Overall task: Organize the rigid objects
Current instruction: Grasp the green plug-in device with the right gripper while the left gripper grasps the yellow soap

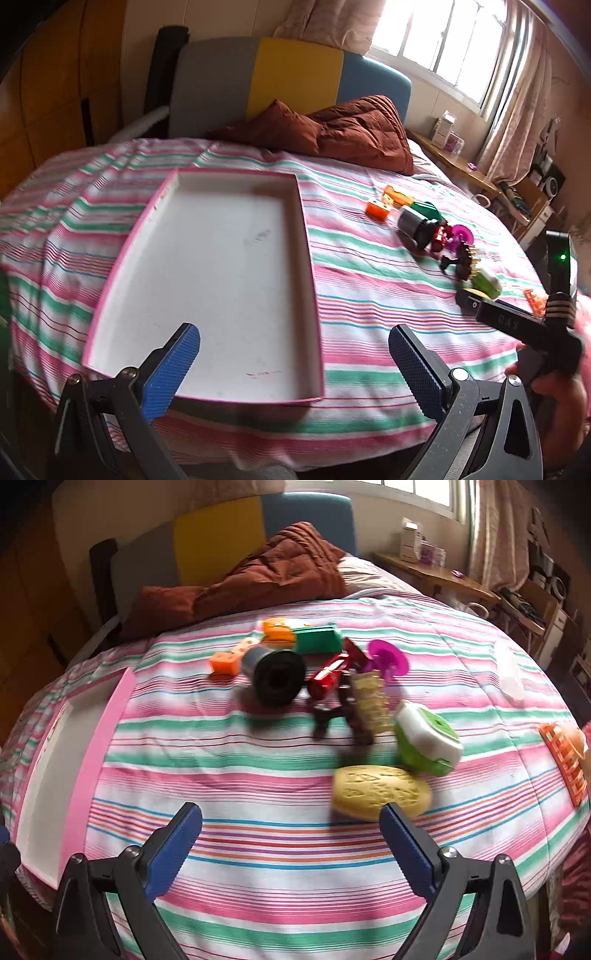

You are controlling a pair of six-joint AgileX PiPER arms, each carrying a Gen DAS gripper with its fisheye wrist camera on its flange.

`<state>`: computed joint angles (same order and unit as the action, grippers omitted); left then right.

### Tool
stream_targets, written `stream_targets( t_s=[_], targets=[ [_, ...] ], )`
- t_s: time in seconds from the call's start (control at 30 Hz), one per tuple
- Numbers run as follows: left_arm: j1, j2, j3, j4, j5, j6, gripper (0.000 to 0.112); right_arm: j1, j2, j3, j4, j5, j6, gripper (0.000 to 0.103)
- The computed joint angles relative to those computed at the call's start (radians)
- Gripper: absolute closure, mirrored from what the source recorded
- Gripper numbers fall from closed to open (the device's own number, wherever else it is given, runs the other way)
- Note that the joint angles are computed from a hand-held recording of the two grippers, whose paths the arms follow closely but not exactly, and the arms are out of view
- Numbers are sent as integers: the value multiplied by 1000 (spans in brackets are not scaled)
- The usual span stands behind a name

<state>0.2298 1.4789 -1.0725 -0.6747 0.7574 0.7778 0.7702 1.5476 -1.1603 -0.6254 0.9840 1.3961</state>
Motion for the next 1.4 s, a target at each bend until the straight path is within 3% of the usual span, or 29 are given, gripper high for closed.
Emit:
stream_targets(
  t_s=[0.1,0.2,0.4,0.67,0.77,0.93,1.03,1.2,1.33,1.4],
  targets=[
    [-16,-12,15,5,-12,3,9,-53,-88,128,-46,-27,100,9],
    [-45,-34,36,60,-67,-33,9,-137,-155,234,-46,-121,112,12],
    [-23,-32,34,15,-25,21,9,-239,-166,310,-22,-334,26,17],
    [-10,-38,42,-28,-4,69,9,-92,-55,206,-8,-445,-21,17],
    [-9,-39,45,-40,0,85,9,-19,-31,149,-47,-429,-22,19],
    [11,-43,51,-102,27,140,9,53,-116,153,-297,-182,225,19],
    [30,-42,51,-145,66,183,9,-16,-164,168,-307,-52,263,20],
    [27,-50,58,-167,91,203,9,-270,-169,181,-88,-132,24,33],
    [19,-58,59,-153,87,197,9,-370,-125,191,44,-213,-165,47],
    [17,-60,59,-147,83,188,9,-403,-127,206,74,-255,-201,49]
  ],
)
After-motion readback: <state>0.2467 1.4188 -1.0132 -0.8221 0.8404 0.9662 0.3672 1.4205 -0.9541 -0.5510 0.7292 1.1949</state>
